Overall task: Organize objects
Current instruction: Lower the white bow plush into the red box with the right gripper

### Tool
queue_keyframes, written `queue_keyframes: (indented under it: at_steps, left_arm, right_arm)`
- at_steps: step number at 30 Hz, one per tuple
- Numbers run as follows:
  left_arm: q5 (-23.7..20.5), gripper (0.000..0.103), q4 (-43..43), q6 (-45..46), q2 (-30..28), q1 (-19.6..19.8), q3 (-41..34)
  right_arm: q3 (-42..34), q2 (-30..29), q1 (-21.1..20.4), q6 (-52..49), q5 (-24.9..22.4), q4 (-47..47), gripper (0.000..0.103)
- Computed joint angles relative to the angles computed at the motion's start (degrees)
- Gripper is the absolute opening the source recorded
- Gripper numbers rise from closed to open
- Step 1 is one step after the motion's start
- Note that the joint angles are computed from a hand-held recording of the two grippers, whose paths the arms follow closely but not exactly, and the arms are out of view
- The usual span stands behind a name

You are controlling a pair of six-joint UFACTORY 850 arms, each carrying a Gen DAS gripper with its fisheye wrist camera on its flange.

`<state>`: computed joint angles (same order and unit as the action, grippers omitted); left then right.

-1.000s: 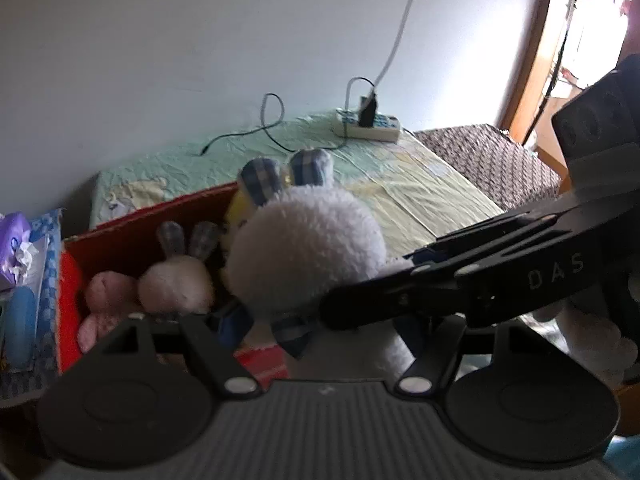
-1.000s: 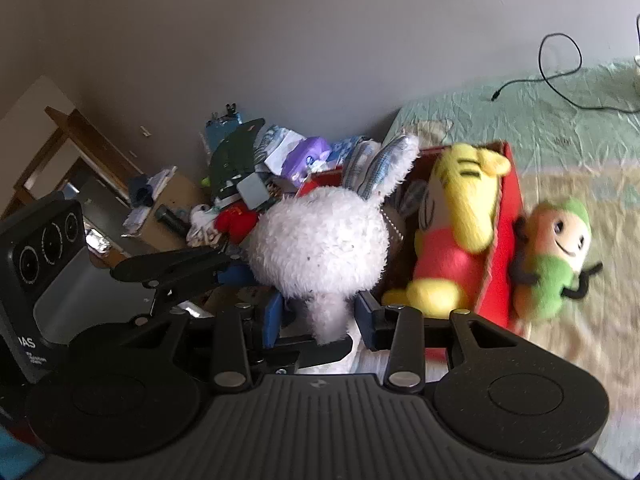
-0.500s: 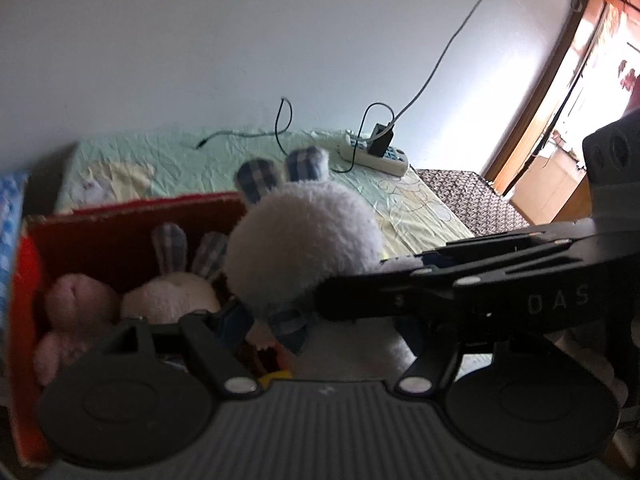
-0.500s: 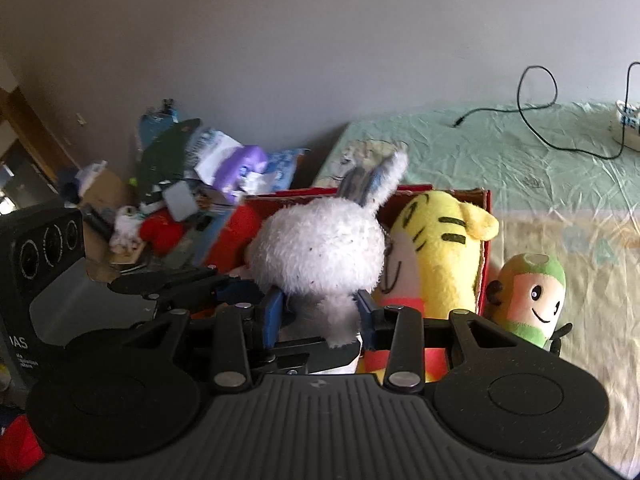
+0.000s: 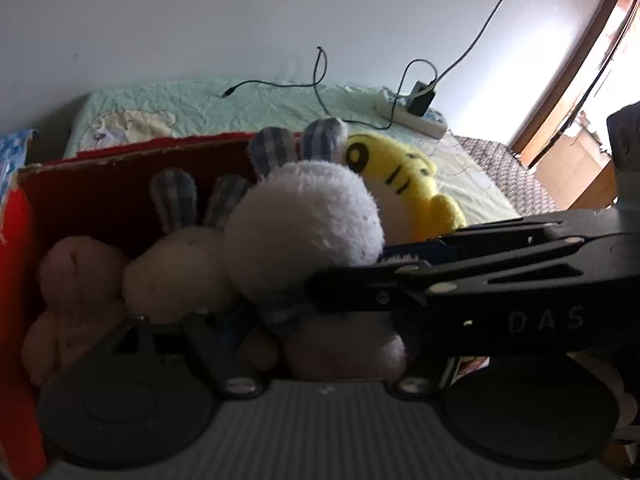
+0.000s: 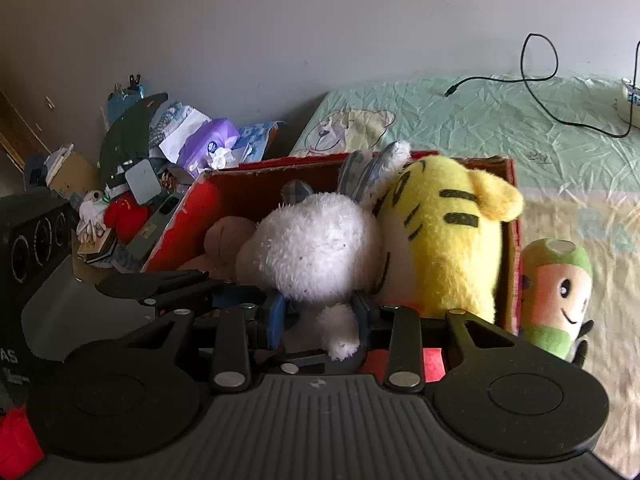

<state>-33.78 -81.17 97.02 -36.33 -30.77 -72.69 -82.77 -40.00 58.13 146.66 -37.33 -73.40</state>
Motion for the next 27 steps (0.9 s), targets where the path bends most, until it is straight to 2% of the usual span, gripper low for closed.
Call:
queue_keyframes:
  at_steps: [8, 11, 18, 27]
  left_arm:
    - [8.60, 0.073, 3.27, -0.09, 0.57, -1.55, 1.50]
    - [10.09, 0.073, 4.74, -1.65, 0.51, -2.26, 1.27]
    - [14.55, 0.078, 13.51, -10.65, 0.52, -4.41, 0.43]
    - [16.12, 0.079, 16.58, -14.48, 0.39, -5.18, 0.13]
  right_arm:
    - [-1.27, -1.84, -1.11, -1.24, 3.58, -0.43, 0.039]
    - [1.04, -0.84, -1.25, 4.41, 4.30, -4.55, 0.038]
    - [3.02, 0.52, -0.02, 10.95, 2.50, -8.47, 0.043]
    - [6.12, 2.61, 1.82, 22.82, -3.06, -14.38, 0.043]
